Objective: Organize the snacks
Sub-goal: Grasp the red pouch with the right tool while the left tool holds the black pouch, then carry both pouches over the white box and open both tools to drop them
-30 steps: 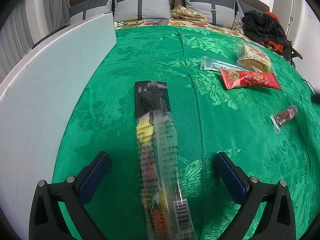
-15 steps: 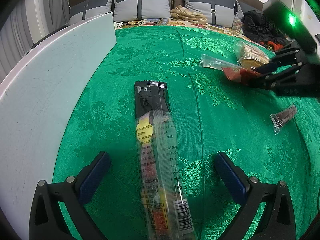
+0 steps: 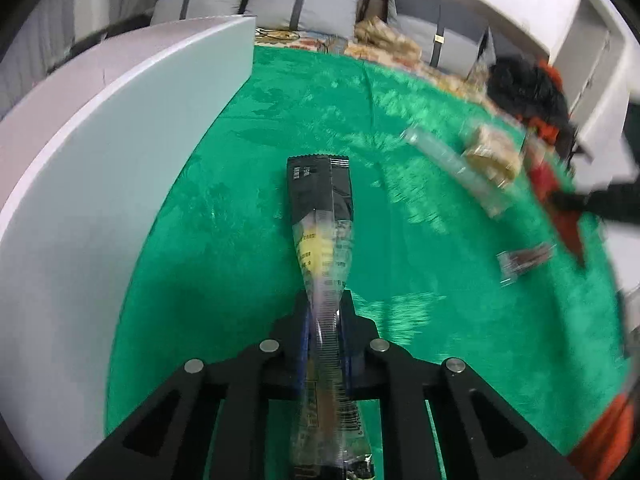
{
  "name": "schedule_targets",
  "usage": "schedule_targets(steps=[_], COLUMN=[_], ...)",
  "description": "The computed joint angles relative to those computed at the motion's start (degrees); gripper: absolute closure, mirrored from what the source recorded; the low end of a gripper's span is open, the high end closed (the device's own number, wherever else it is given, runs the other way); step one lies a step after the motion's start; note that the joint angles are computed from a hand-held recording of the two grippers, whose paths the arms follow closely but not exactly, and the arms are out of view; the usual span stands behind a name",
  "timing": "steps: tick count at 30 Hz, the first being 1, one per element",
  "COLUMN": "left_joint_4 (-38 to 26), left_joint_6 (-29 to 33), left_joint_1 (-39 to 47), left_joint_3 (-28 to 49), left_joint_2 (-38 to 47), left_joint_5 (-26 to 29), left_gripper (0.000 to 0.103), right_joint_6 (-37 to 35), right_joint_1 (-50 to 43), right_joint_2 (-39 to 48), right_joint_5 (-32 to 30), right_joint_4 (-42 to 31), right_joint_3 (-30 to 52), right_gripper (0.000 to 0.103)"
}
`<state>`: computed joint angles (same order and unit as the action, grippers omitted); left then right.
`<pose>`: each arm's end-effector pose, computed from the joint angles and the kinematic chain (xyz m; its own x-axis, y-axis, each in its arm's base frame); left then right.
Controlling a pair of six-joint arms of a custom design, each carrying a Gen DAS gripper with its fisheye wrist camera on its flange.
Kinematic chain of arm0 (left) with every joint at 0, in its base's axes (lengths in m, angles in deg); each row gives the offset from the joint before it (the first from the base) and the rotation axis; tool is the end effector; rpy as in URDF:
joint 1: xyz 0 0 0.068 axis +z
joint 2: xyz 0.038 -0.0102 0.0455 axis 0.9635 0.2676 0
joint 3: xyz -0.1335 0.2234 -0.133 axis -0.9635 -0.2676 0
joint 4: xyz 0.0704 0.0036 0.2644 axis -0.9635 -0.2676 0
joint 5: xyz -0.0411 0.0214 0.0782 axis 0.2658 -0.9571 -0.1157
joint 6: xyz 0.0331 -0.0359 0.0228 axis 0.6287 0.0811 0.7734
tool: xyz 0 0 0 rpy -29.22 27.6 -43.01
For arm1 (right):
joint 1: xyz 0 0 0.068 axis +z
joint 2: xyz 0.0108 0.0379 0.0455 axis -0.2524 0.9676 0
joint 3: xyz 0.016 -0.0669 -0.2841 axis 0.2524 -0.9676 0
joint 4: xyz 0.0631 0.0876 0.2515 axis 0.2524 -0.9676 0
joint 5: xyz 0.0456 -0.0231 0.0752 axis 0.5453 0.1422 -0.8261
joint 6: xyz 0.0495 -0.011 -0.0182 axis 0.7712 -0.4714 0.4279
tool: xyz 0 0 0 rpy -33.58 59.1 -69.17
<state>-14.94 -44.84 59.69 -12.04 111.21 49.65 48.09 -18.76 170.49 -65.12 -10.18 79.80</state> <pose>0.2518 -0.0734 0.1487 -0.8337 0.0718 -0.5475 0.2358 0.9429 -0.2354 0.2677 -0.0044 0.2102 -0.9205 0.1593 -0.3568 -0.0054 0.9079 0.4192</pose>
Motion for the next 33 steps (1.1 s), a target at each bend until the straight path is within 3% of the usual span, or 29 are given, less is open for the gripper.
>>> schedule_targets(steps=[5,9,12,15,20,23,24,25,27,30,33], left_joint_4=[-5.2,-11.9,-17.3,-22.0,-24.1,-22.0,-21.6,-21.5,-19.9,-15.7,-16.9], left_joint_6=[-2.0,-2.3,0.1,5.2,14.5,19.9,21.4,22.7,23.8,23.3,23.0], left_joint_1=[1.9,7.4,15.2,24.5,37.3,41.6,42.5,43.5,45.1,46.8,43.3], left_joint_3=[-0.7,3.0,8.0,14.6,22.0,23.2,23.2,23.5,23.0,19.2,18.5], left_joint_2=[-10.3,-18.3,-21.0,-18.4,-9.8,-6.3,-5.8,-5.3,-6.5,-12.3,-15.3], left_joint_5=[4.6,9.6,13.4,15.3,11.8,7.0,5.6,4.2,2.0,4.5,4.4], left_gripper=[0.091,0.091,0.091,0.091,0.091,0.09,0.08,0.071,0.022,0.01,0.01], right_joint_6=[9.3,17.2,24.1,30.5,33.0,32.7,32.4,32.4,32.4,28.0,22.6], right_joint_1=[-2.0,3.8,13.4,23.9,38.5,43.2,44.0,44.7,45.8,47.2,47.4], right_joint_2=[-4.1,-7.8,-7.6,-2.9,10.8,17.8,18.9,19.7,17.9,13.2,8.1], right_joint_5=[-6.9,-8.8,-6.9,-4.4,4.2,10.2,11.2,12.0,14.7,18.8,24.7], right_joint_4=[5.1,7.1,9.9,14.5,15.2,13.8,13.0,11.9,14.5,15.9,17.7], right_joint_3=[-6.8,-4.6,2.3,11.1,30.0,39.3,41.1,43.2,42.1,39.9,36.2], right_gripper=[0.091,0.091,0.091,0.091,0.09,0.076,0.048,0.034,0.034,0.034,0.026])
